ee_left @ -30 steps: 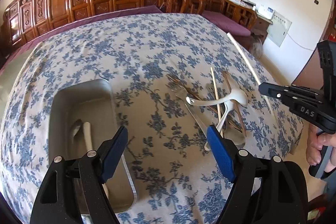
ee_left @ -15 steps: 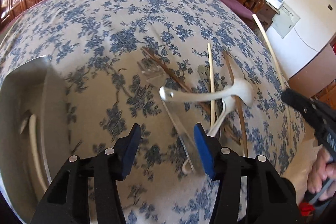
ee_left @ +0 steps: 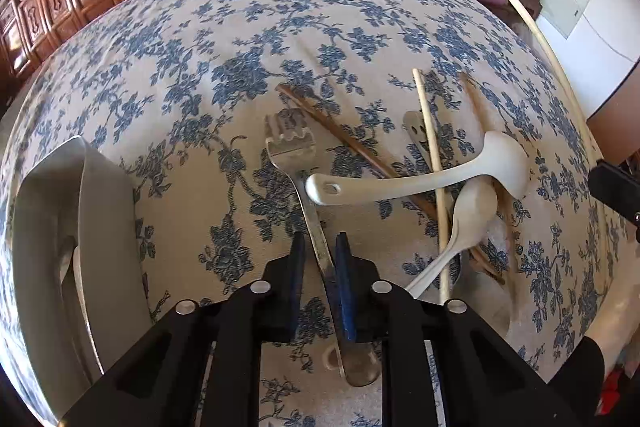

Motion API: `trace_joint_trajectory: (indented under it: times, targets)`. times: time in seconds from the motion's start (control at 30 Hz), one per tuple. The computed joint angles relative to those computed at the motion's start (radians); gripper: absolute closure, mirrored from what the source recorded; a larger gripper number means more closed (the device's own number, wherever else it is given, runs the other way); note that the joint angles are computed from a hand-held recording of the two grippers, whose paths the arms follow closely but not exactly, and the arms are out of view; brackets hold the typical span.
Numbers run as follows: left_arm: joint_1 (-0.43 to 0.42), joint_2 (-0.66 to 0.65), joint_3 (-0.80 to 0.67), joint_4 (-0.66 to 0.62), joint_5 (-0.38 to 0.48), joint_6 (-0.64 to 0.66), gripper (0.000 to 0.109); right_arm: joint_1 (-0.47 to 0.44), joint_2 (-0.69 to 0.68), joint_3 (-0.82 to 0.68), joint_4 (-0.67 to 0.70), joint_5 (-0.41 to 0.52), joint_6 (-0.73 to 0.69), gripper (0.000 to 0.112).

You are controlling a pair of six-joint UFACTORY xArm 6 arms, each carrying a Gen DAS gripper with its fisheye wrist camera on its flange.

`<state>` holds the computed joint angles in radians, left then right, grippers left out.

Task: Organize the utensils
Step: 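Grasp a metal fork from the holder with the left gripper while the right gripper holds the chopstick, then carry the metal fork into the grey tray and open the left gripper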

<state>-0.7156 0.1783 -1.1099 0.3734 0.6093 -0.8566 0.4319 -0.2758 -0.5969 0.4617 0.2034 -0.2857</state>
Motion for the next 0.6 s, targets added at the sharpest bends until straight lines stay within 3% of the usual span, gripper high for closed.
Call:
trace_joint_trajectory:
  times: [0.27,0.6]
  targets:
    - [0.016,-0.035,0.043,-0.020,-0.016,-0.002,0.102,0.018,-0.011,0.006,-0.026,-0.005,0.012,0.106]
    - [0.018,-0.145,0.105,0.099,-0.014,-0.093,0.102,0.032,-0.028,0.016,-0.053,-0.008,0.034,0.106]
